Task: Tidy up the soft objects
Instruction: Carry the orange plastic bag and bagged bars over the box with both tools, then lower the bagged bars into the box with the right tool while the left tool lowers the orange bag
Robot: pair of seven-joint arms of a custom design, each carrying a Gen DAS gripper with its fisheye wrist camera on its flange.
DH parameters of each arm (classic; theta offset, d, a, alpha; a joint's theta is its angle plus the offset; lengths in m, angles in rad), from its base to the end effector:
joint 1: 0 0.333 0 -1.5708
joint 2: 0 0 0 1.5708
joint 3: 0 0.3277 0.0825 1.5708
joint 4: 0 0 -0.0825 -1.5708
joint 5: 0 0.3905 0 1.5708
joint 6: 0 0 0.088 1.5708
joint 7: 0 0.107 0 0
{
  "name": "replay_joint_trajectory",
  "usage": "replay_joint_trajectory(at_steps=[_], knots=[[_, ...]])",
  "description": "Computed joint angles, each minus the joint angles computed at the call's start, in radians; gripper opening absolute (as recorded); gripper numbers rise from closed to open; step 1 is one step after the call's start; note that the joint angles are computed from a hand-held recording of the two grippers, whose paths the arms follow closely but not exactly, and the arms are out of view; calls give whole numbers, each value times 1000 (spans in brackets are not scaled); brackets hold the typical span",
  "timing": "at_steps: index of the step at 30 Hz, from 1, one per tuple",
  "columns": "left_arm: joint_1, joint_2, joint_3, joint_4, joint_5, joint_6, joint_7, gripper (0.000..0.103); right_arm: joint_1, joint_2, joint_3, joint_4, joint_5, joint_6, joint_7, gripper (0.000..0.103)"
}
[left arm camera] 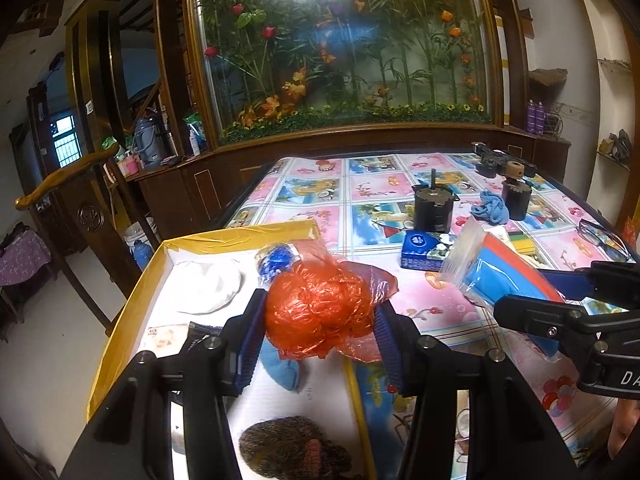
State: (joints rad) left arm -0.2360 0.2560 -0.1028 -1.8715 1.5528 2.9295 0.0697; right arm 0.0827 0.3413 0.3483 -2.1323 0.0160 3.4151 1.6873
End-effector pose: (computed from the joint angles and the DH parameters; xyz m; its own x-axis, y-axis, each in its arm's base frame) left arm 0.5870 -0.2692 0.4312 -0.1801 -0.9751 -0.1296 -0.4997 0.2041 -0.8418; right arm 0.5815 0.2467 0.3784 0.3176 -0.9229 -0.2179 -0.6096 -0.0227 -0.7924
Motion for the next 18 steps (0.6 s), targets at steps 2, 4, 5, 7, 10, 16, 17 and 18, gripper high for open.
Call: replay_joint_trajectory(at_steps=[2,4,5,7,10,16,17,18], knots=[[7,-6,7,-6,9,3,-20,51,63,1,-49,20,30,-14,-20,51],[18,-14,12,-15,24,5,-48,51,150,2,-119,44,77,-37,-56,51],[23,-17,13,-19,29,4,-59,51,230,4,-187,59,116,-47,-83,51],[38,-25,16,-29,35,4,-82,51,369,12,-309,90,185,-75,-128,51],[61,-36,20,-45,36,-3,-105,51,522,42,-438,150,239,-117,-173,51],[106,-56,29,-77,18,-30,-130,51,807,145,-718,283,225,-203,-137,51],[112,-57,30,-80,13,-33,-131,51,843,165,-757,304,209,-215,-118,51],[118,-59,32,-85,4,-39,-128,51,872,184,-793,323,193,-226,-98,51]])
